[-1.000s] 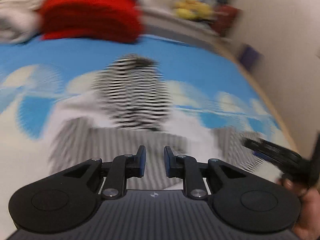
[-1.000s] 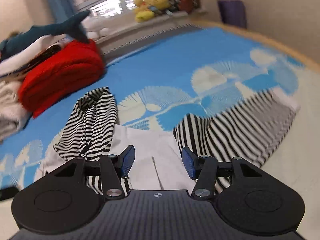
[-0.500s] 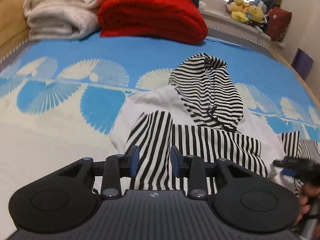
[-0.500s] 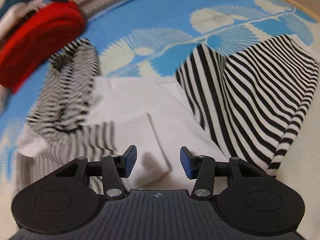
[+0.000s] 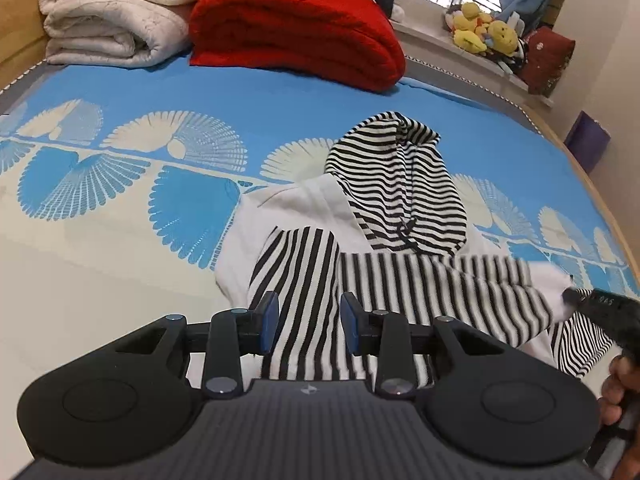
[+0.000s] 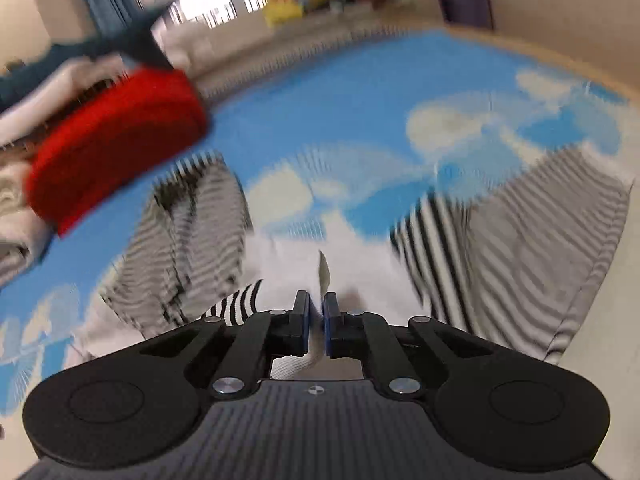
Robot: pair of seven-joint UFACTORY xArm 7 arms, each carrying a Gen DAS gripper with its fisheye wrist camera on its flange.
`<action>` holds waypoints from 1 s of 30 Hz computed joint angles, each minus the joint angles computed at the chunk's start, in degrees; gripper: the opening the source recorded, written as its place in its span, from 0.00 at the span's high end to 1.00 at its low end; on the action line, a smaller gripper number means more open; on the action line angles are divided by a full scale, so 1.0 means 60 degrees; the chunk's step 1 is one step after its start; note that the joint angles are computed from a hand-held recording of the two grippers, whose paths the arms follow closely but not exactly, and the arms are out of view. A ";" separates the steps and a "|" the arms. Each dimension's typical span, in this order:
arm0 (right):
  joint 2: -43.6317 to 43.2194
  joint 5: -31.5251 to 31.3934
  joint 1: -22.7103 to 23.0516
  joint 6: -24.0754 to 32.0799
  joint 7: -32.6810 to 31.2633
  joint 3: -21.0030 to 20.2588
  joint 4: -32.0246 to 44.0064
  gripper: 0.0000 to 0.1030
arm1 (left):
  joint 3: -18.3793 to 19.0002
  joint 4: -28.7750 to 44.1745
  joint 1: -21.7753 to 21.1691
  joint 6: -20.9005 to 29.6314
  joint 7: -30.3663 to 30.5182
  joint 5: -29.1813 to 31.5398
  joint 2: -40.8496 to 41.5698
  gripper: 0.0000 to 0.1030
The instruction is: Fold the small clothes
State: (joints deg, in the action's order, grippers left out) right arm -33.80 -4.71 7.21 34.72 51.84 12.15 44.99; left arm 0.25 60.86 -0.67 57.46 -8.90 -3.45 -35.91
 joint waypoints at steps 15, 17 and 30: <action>0.0026 -0.1027 0.1032 0.0029 -0.0761 -0.0212 -0.0579 0.48 | 0.0043 0.0222 0.0023 0.0200 0.0013 -0.0038 0.0287 0.63; 0.0545 0.0237 0.1615 0.0406 -0.1608 -0.0801 -0.0440 0.48 | 0.0042 0.0228 0.0038 0.0231 -0.0011 -0.0025 0.0311 0.63; 0.0769 0.0901 0.0873 0.1784 -0.1407 -0.0366 -0.0178 0.43 | 0.0008 0.0196 -0.0024 0.0360 0.0043 -0.0048 0.0334 0.63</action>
State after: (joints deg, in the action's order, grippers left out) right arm -29.19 0.70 12.45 45.43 43.40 9.96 43.92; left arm 0.30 62.03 -0.82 59.62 -8.64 -3.73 -33.90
